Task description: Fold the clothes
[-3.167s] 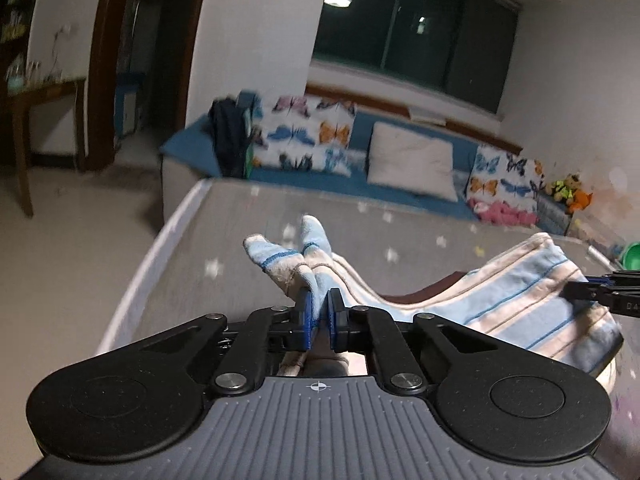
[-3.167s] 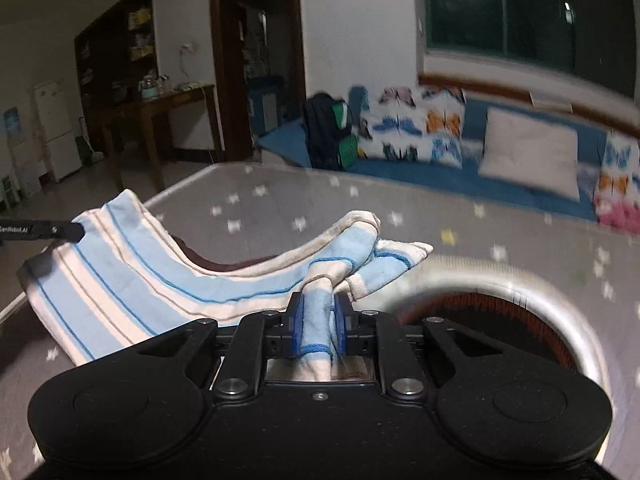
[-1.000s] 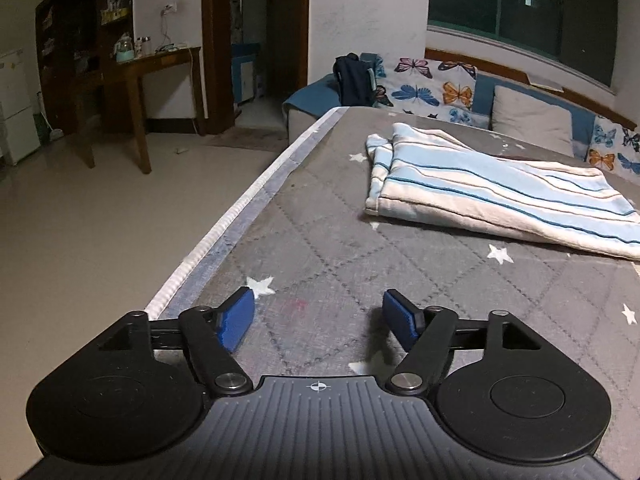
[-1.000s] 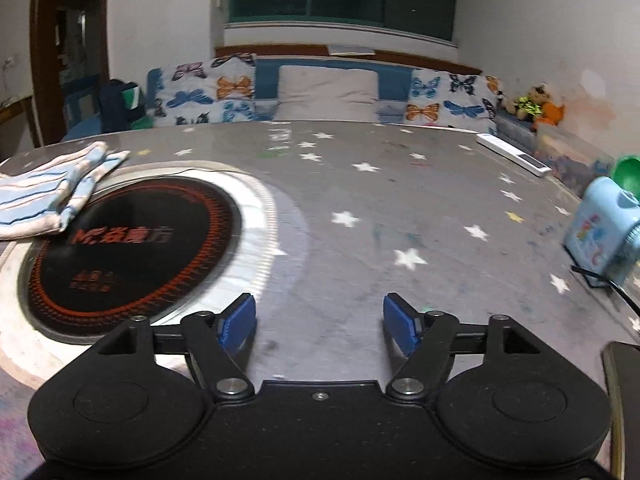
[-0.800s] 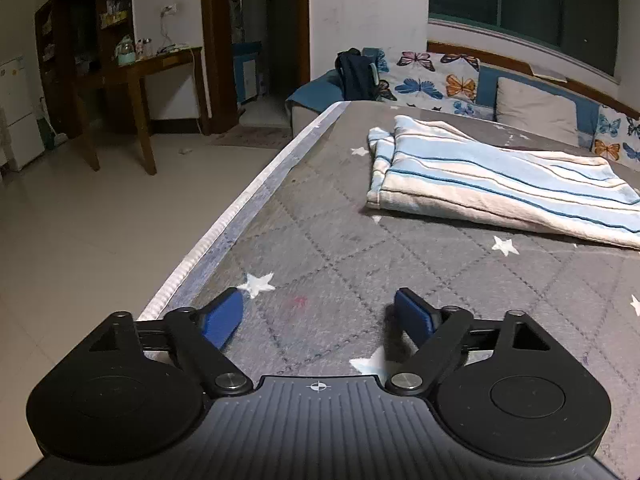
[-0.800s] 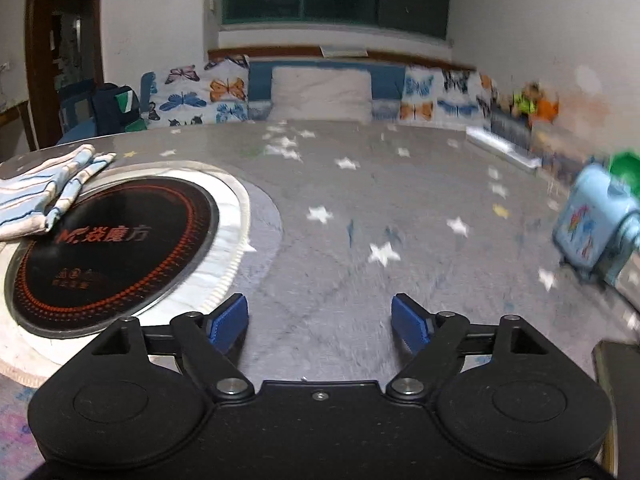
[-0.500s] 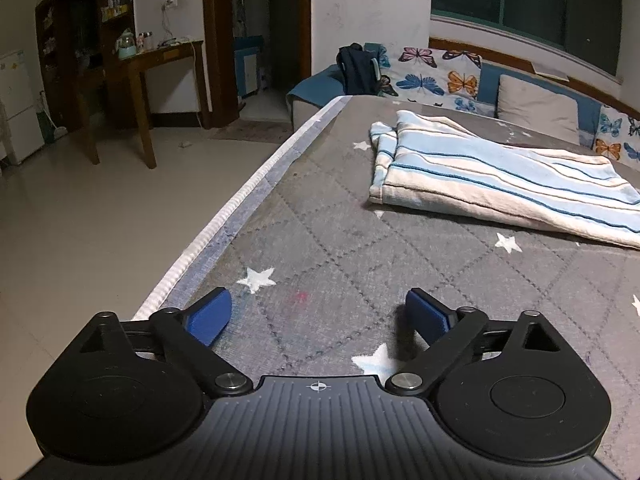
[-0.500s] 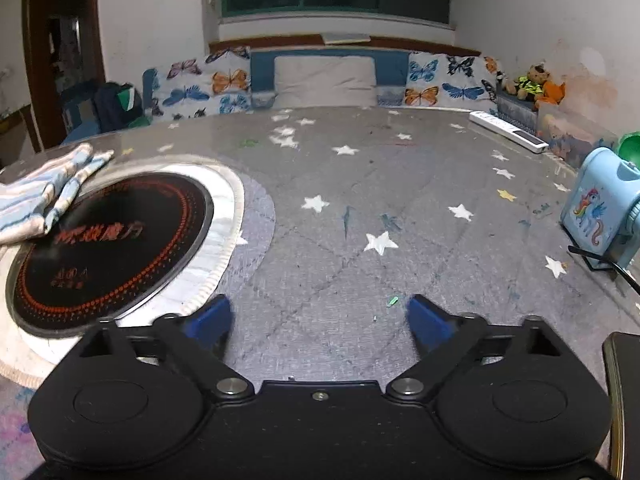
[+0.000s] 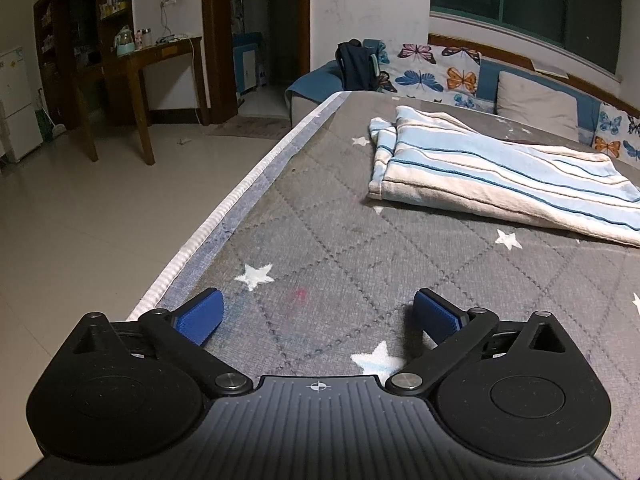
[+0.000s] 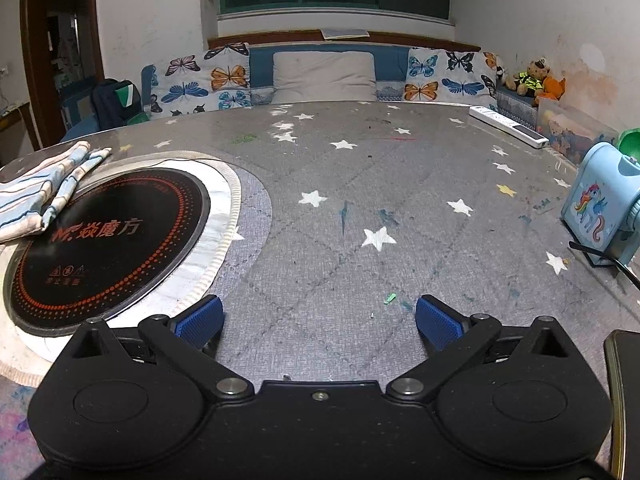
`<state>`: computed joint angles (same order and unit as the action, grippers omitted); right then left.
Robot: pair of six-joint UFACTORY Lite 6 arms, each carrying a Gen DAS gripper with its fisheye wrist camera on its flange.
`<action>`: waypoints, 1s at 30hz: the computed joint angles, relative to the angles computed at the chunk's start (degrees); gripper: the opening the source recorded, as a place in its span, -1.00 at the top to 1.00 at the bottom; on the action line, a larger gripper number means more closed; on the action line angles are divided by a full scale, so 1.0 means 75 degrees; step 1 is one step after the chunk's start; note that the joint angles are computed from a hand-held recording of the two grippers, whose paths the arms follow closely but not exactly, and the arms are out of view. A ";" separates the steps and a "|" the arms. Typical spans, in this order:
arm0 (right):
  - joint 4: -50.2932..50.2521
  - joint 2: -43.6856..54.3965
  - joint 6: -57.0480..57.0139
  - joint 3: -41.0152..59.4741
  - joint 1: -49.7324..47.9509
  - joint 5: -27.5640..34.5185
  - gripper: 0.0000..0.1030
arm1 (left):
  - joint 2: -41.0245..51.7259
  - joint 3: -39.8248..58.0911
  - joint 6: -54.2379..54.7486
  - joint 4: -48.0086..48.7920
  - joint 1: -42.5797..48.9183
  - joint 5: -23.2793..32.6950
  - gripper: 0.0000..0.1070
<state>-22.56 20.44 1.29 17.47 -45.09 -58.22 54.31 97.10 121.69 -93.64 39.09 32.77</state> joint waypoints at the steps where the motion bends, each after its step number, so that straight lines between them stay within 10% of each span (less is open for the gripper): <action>1: -0.0004 0.0004 0.0002 0.0005 -0.0004 0.0001 -1.00 | 0.0007 0.0002 0.0008 -0.0018 -0.0012 -0.0009 -0.91; 30: 0.0554 0.0399 -0.0079 0.0099 0.0491 -0.0331 -1.00 | 0.0086 -0.0030 0.0275 -0.0286 -0.0074 -0.0049 -0.92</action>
